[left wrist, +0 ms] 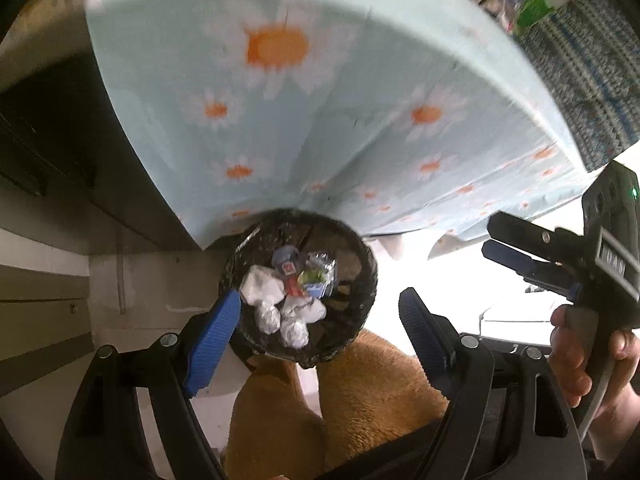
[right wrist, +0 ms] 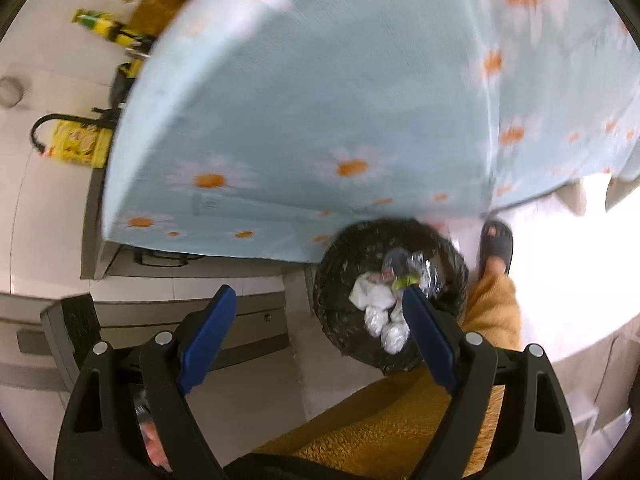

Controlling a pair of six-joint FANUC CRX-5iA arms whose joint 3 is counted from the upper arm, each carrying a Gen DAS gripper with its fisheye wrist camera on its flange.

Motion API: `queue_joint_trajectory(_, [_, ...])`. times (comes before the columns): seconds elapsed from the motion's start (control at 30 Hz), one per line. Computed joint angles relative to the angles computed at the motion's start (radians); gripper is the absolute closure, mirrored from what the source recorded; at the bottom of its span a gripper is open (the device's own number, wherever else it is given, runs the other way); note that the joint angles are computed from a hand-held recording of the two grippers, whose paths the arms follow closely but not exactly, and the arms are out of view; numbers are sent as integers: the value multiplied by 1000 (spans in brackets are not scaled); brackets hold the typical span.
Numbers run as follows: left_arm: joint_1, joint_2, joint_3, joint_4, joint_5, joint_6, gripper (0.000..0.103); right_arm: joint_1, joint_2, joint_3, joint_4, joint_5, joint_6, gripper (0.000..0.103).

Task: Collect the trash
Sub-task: 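Raise both tools back up toward the table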

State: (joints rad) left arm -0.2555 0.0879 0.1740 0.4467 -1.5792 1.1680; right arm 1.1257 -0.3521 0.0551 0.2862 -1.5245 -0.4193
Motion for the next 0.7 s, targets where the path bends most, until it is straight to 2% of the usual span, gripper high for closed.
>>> queue_joint_trajectory(0.2, [3, 8, 67, 39, -24, -39, 24, 57, 50, 113, 109, -97, 105, 17])
queue_joint_trajectory(0.33, [6, 18, 123, 69, -33, -42, 24, 69, 72, 160, 175, -120, 157, 13])
queue_joint_trajectory(0.4, [6, 24, 147, 83, -34, -39, 24, 69, 98, 201, 209, -163, 190, 13])
queue_joint_trajectory(0.5, [5, 35, 190, 108, -24, -36, 23, 53, 135, 269, 273, -212, 274, 11])
queue_joint_trajectory(0.6, [0, 57, 248, 127, -14, -14, 23, 27, 144, 301, 308, -206, 344, 9])
queue_joint_trajectory(0.7, [-17, 78, 302, 118, 8, -9, 23, -56, 186, 392, 290, -231, 502, 9])
